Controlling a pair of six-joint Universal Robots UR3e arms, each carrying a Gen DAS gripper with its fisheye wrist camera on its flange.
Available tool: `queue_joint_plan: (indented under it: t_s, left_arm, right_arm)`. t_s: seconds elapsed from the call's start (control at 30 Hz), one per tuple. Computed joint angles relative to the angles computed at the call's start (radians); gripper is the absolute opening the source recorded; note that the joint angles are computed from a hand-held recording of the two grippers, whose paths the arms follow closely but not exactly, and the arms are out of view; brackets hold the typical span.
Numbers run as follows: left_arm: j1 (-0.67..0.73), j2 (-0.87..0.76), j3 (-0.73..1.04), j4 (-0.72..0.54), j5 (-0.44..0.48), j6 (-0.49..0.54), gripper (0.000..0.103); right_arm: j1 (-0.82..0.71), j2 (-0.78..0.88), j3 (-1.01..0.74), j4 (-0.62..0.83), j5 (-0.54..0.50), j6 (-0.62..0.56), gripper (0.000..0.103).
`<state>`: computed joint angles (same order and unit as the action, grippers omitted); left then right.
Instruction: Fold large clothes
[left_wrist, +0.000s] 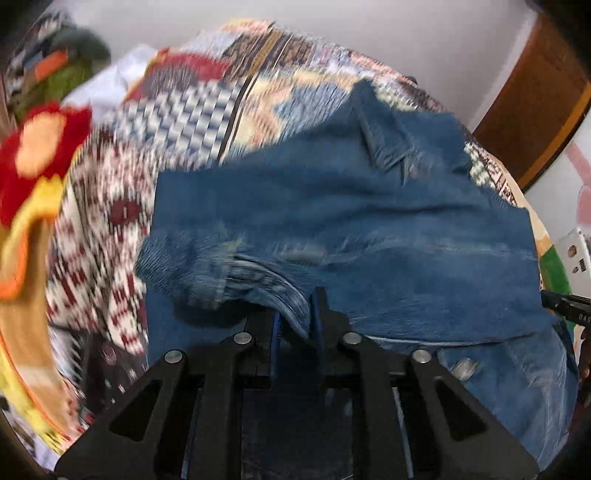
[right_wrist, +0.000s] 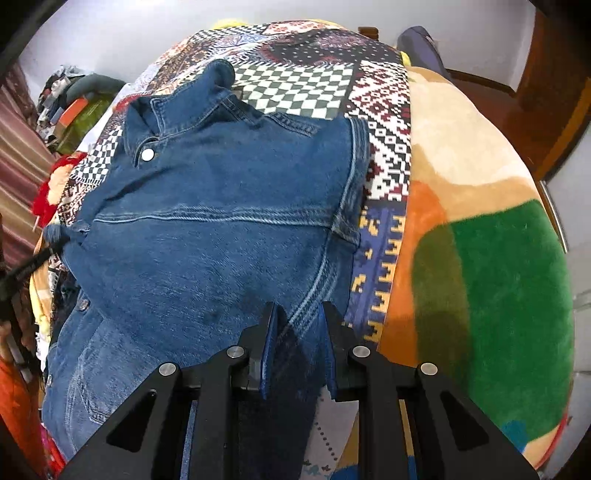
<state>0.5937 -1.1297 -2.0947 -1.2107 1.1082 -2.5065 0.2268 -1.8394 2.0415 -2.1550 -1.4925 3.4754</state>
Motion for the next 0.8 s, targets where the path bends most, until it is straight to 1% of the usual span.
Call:
queue_joint_plan:
  t_s: [0.03,0.07,0.1,0.13,0.17,0.2,0.23,0.27,0.3,0.4,0.43,0.5,0.53,0.63,0.7,0.73,0.77,0.8]
  left_arm:
    - [0.024,0.026,-0.018,-0.023,-0.007,0.021,0.026]
    - [0.045,0.040,-0.030,-0.037,-0.013,0.040,0.031]
    - [0.074,0.058,-0.044,-0.057,-0.026,0.063,0.035]
    - [0.099,0.072,-0.059,-0.068,-0.034,0.084,0.037]
    - [0.117,0.082,-0.067,-0.075,-0.037,0.093,0.039]
    - [0.129,0.088,-0.064,-0.089,-0.038,0.099,0.040]
    - [0.152,0.104,-0.073,-0.100,-0.035,0.110,0.040]
    - [0.173,0.111,-0.073,-0.115,-0.031,0.122,0.041]
    - [0.193,0.118,-0.071,-0.135,-0.031,0.135,0.049]
    - [0.273,0.156,-0.063,-0.207,-0.042,0.205,0.054]
    - [0.279,0.170,-0.067,-0.193,-0.024,0.204,0.054]
    - [0.254,0.199,-0.103,-0.064,0.065,0.166,0.054]
    - [0.259,0.207,-0.110,-0.033,0.089,0.173,0.055]
    - [0.322,0.188,-0.059,-0.067,0.084,0.213,0.057]
    - [0.344,0.154,-0.009,-0.076,0.069,0.208,0.066]
    - [0.344,0.130,0.012,-0.066,0.061,0.197,0.068]
    - [0.338,0.103,0.038,-0.059,0.051,0.182,0.074]
    - [0.329,0.063,0.079,-0.060,0.036,0.165,0.078]
  right_arm:
    - [0.009,-0.001,0.004,-0.004,-0.012,0.012,0.021]
    - [0.021,0.002,0.003,-0.007,-0.030,0.027,0.024]
    - [0.031,0.004,0.001,-0.006,-0.048,0.038,0.033]
    - [0.062,0.018,-0.011,-0.001,-0.106,0.072,0.041]
    - [0.088,0.034,-0.024,0.006,-0.160,0.097,0.059]
    - [0.103,0.041,-0.027,0.007,-0.194,0.110,0.071]
    - [0.113,0.039,-0.020,0.000,-0.218,0.118,0.073]
    - [0.103,0.022,-0.003,-0.008,-0.205,0.113,0.073]
    - [0.074,-0.005,0.017,-0.005,-0.169,0.108,0.073]
    - [0.013,-0.044,0.034,0.022,-0.094,0.088,0.073]
    - [-0.004,-0.053,0.033,0.032,-0.071,0.081,0.073]
    - [-0.036,-0.064,0.026,0.042,-0.031,0.060,0.073]
    - [-0.038,-0.062,0.020,0.043,-0.024,0.056,0.073]
    - [-0.043,-0.038,-0.014,0.036,0.000,0.031,0.073]
    - [-0.050,-0.013,-0.045,0.030,0.007,0.018,0.073]
    - [-0.060,-0.003,-0.058,0.024,0.018,0.008,0.073]
    - [-0.076,0.004,-0.070,0.021,0.035,-0.004,0.073]
    - [-0.088,0.015,-0.084,0.018,0.050,-0.012,0.073]
